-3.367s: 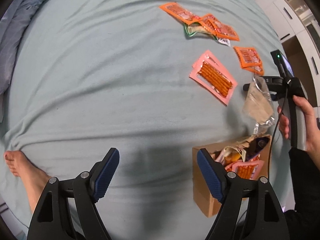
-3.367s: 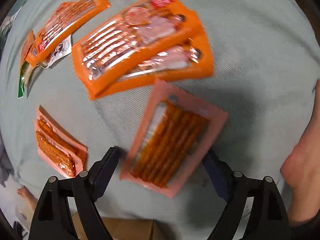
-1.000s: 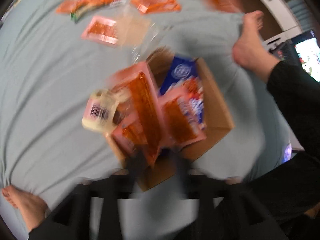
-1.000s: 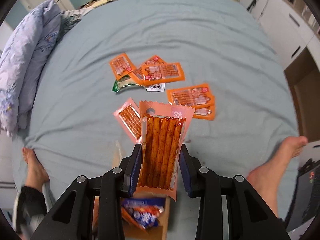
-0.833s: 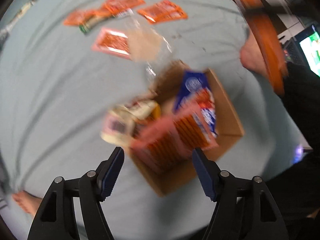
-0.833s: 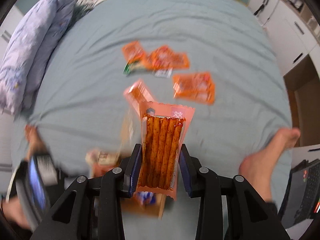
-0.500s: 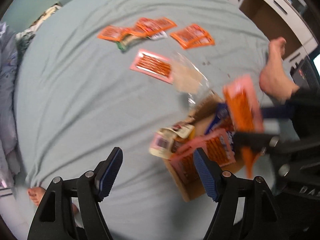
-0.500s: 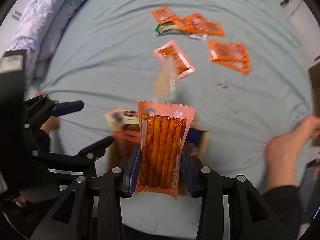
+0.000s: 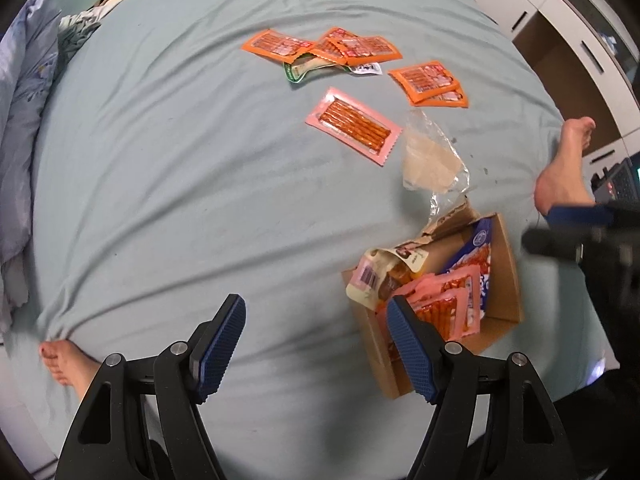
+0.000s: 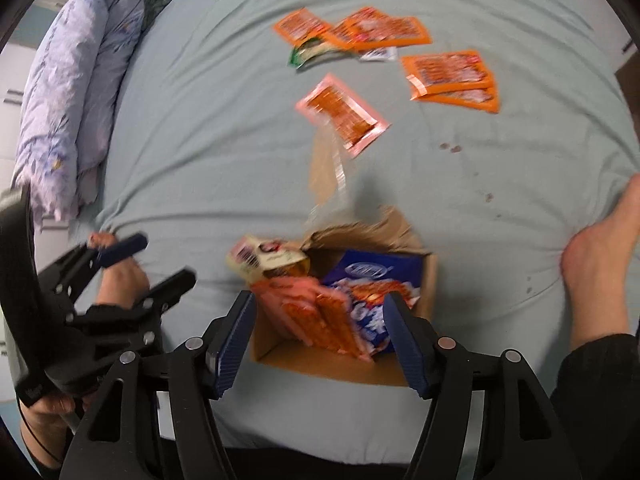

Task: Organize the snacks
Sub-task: 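Open both grippers over the box and move them back to the pile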

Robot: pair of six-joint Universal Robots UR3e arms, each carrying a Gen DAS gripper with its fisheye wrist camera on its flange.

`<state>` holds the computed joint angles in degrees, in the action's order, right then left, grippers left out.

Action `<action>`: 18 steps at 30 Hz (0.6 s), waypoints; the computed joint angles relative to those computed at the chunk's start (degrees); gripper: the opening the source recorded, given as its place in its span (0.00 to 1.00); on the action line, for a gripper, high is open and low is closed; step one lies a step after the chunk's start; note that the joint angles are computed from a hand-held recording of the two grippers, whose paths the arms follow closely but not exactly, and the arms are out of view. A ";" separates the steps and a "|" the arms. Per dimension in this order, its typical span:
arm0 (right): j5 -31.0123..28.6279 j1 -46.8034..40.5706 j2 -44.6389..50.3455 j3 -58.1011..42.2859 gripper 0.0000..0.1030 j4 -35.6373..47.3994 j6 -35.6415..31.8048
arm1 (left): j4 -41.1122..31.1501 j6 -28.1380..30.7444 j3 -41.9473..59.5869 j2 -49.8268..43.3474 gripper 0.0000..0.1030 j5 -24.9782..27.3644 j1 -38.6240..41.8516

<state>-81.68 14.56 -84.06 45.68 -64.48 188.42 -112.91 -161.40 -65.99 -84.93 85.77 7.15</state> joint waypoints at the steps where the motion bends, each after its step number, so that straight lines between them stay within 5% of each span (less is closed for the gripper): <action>1: -0.89 0.30 -0.17 -0.13 0.62 -0.28 1.24 | 0.01 -0.11 0.03 0.01 0.71 0.21 -0.23; 18: -1.34 -14.30 -1.76 -1.40 0.62 2.68 11.37 | 2.47 -4.25 6.55 -6.93 0.71 4.64 -4.33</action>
<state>-83.02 0.26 -85.82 44.28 -61.80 199.80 -110.44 -165.65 -59.44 -91.87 90.40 2.82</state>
